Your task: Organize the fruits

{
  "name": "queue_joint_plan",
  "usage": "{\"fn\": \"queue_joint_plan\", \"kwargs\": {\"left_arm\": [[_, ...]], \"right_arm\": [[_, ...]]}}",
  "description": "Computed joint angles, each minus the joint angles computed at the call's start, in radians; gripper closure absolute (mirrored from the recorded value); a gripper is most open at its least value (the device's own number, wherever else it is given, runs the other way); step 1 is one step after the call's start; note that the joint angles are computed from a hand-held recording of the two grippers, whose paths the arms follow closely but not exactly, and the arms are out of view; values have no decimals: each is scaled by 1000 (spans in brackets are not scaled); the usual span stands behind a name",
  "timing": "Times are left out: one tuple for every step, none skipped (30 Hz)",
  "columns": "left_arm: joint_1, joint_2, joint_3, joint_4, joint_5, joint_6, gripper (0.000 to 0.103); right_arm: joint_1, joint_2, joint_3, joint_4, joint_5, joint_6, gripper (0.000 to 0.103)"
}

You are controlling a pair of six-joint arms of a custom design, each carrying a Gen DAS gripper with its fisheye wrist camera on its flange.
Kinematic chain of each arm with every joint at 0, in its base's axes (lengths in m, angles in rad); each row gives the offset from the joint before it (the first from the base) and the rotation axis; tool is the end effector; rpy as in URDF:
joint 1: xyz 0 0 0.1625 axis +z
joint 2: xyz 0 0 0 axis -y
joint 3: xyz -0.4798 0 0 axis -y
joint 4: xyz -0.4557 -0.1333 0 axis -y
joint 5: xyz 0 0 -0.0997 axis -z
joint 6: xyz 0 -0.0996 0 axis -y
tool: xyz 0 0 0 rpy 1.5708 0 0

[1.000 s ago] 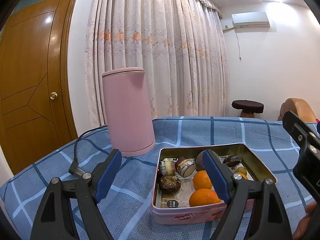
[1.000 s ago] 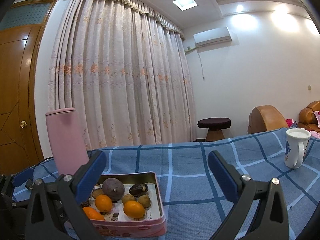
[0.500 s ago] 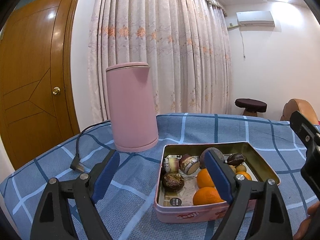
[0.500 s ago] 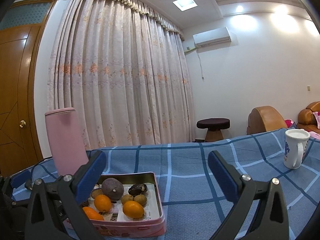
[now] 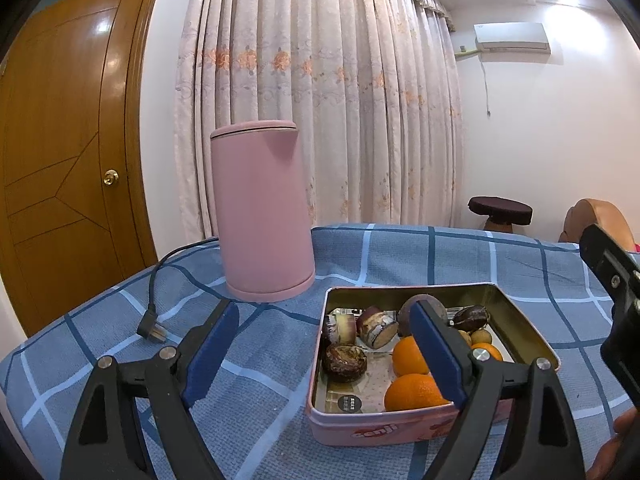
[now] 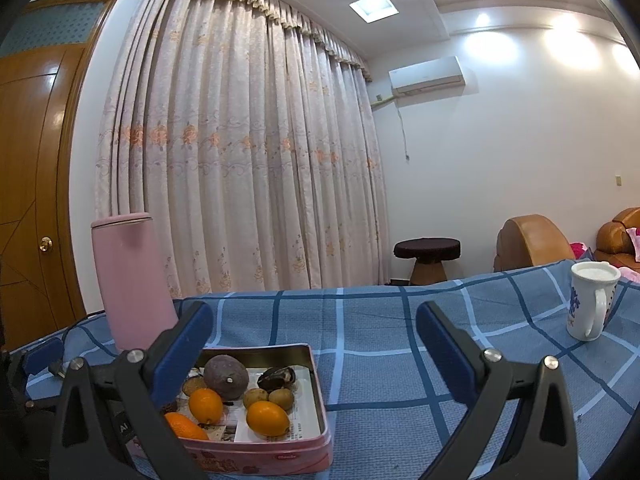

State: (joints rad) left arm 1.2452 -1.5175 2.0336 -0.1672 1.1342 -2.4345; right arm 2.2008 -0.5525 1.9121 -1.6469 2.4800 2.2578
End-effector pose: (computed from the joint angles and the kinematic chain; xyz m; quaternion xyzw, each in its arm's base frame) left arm 0.0150 -0.5039 0.2922 0.2868 0.7567 -0.5162 0.2804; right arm 0.3923 -0.4452 -0.1095 0.1136 -0.6325 0.6806 0.3518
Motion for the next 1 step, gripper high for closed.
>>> {"fn": "queue_joint_plan", "kwargs": {"left_arm": [[0, -1, 1, -1, 2, 3, 15]], "right_arm": [[0, -1, 2, -1, 0, -1, 0]]}}
